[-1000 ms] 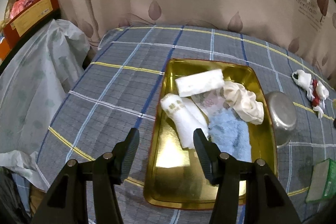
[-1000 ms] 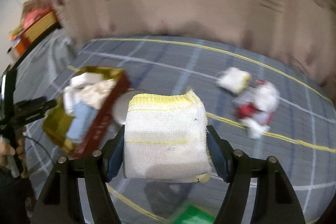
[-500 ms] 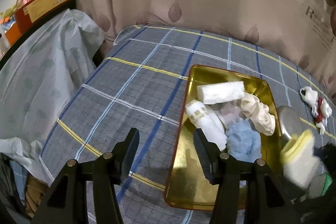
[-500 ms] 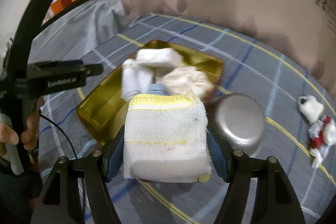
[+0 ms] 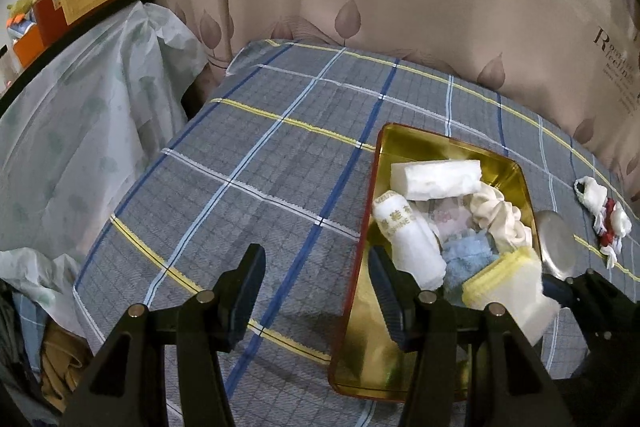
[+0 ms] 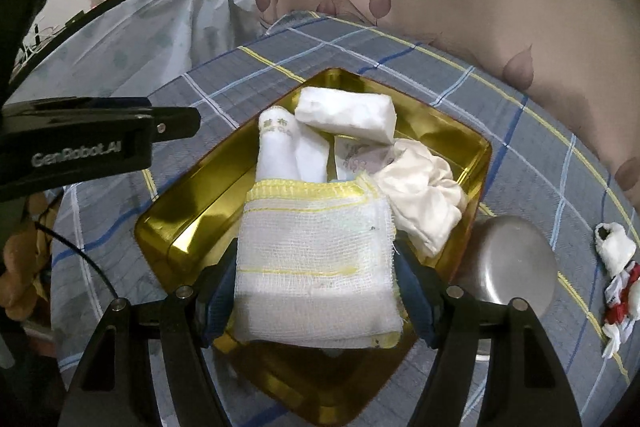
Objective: Organize soft objects
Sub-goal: 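Carry the gauze cloth with the right gripper into the gold tray and release, then reach the right gripper to the white plastic bag and grasp it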
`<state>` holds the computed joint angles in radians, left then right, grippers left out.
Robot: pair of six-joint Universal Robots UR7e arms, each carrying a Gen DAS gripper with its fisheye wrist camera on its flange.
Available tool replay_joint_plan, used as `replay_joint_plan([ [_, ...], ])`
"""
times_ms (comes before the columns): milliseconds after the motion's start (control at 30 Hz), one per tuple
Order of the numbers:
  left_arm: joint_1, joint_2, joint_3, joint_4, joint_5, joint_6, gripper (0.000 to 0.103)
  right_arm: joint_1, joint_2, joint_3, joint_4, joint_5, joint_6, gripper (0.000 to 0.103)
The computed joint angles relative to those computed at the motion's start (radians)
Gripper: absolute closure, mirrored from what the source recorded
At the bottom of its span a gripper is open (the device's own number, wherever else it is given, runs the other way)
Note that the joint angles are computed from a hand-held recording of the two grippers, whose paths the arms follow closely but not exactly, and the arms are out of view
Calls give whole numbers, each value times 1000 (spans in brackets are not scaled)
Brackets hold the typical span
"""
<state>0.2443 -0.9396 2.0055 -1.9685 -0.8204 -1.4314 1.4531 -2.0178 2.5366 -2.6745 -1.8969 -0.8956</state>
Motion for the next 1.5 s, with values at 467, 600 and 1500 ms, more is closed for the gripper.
replay_joint_plan([
  [467,0,6,0,-19,-4,20,48,-71,-122,-39,138,105,12,21],
  [600,0,20,-9,-21,-9,28,48,-136,-208,-78,217,130,-22,21],
  [1500,-5,96,-49,-65,-36,133,48,-613,25,-480,-1,167,-50,34],
])
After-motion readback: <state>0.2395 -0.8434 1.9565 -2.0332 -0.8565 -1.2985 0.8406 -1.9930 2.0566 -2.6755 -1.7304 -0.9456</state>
